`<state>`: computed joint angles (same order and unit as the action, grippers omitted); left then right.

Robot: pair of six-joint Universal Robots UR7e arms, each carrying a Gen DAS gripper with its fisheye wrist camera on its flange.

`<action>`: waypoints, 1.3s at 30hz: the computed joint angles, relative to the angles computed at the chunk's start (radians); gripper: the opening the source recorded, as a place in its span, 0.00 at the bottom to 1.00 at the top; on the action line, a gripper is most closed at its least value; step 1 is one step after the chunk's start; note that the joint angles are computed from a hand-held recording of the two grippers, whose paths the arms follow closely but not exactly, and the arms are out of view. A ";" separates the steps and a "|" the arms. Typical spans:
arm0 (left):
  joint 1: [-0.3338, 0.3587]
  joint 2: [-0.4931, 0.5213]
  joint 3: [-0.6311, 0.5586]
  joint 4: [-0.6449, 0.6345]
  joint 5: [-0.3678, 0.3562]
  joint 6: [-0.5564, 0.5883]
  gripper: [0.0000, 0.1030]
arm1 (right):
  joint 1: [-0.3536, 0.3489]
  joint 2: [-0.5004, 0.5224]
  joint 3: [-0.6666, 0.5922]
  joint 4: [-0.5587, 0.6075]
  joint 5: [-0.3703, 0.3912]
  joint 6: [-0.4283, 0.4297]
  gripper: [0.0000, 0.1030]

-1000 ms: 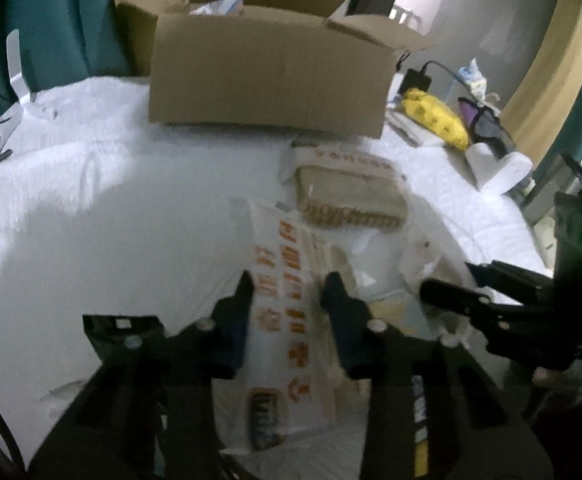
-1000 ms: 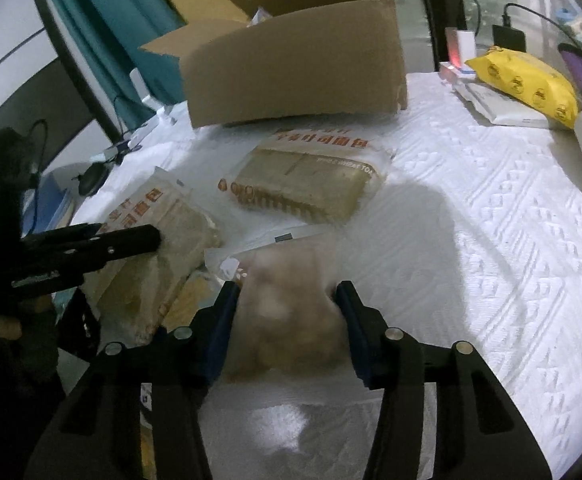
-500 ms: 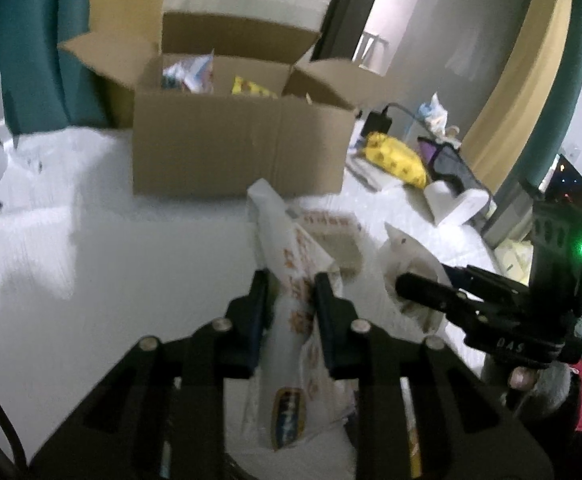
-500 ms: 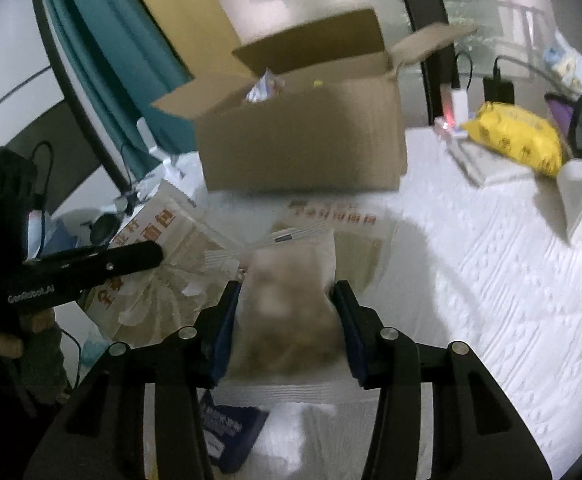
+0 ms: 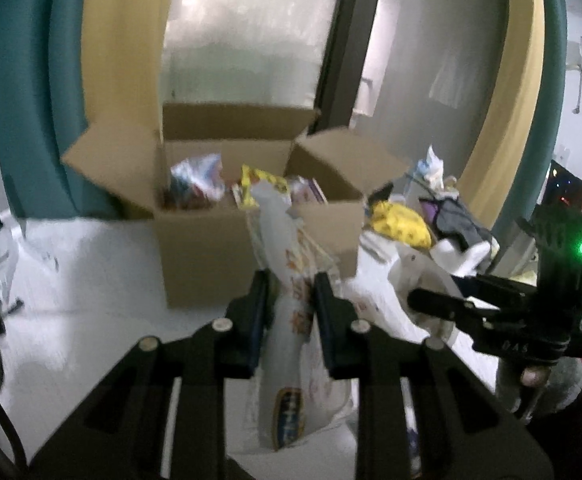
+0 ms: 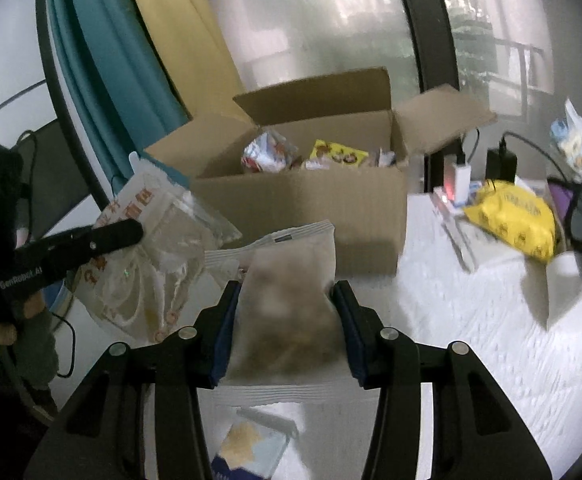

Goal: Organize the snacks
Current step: 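Carry both bread packets into the box and open both tools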

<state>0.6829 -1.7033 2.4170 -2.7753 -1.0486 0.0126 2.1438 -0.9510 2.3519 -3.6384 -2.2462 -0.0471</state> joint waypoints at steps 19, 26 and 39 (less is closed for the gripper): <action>0.167 0.291 -0.260 -0.316 -0.135 0.295 0.23 | -0.018 0.060 -0.249 0.034 -0.058 -0.175 0.48; 0.243 0.410 -0.374 -0.292 -0.260 0.244 0.23 | -0.033 0.117 -0.366 0.006 -0.079 -0.243 0.48; 0.274 0.544 -0.456 -0.290 -0.090 0.331 0.27 | -0.104 0.222 -0.533 -0.028 -0.059 -0.200 0.48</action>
